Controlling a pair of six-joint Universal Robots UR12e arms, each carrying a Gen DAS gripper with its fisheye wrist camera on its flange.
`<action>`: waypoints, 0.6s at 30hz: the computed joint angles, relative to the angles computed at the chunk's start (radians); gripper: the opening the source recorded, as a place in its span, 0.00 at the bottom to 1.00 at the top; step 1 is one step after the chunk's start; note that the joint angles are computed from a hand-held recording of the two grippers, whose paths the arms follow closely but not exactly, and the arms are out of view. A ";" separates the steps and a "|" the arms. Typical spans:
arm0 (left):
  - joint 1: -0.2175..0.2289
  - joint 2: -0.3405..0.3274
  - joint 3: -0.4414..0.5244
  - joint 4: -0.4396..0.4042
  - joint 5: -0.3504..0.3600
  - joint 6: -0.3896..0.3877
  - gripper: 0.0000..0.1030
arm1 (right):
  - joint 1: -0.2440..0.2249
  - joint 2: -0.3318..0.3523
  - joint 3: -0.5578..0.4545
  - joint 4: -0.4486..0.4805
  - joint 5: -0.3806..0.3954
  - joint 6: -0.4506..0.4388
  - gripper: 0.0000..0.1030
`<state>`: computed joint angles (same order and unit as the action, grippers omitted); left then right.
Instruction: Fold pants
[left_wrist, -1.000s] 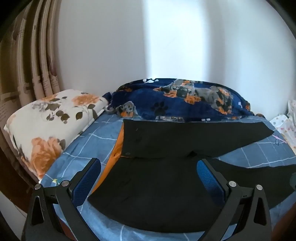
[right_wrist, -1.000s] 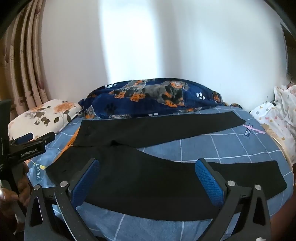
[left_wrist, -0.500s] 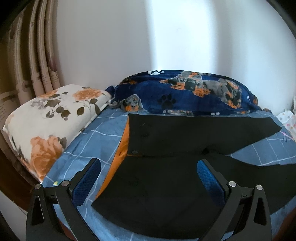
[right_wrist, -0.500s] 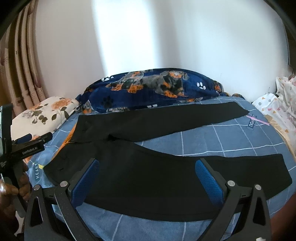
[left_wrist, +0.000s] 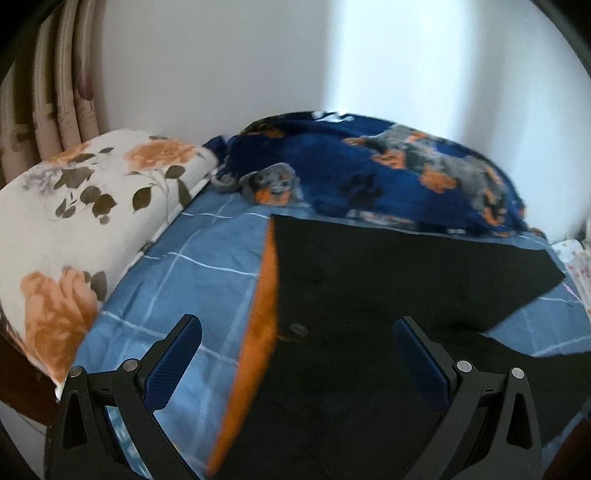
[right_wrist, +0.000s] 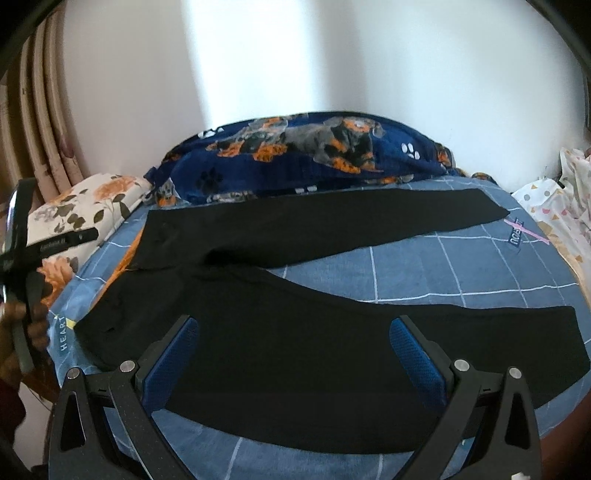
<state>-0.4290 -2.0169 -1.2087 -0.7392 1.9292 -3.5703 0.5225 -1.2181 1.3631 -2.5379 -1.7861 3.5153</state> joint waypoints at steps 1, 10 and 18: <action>0.015 -0.008 0.007 0.003 -0.015 0.009 1.00 | -0.001 0.005 -0.005 0.008 0.002 0.001 1.00; 0.141 -0.145 0.187 -0.084 -0.316 0.174 0.88 | -0.014 0.046 -0.047 0.104 0.028 0.019 1.00; 0.200 -0.262 0.351 -0.202 -0.462 0.226 0.81 | -0.028 0.067 -0.069 0.197 0.051 0.044 1.00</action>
<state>-0.2294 -2.2788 -0.8581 -0.9409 1.4670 -3.3448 0.4947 -1.1508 1.2945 -2.3408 -1.7354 3.5590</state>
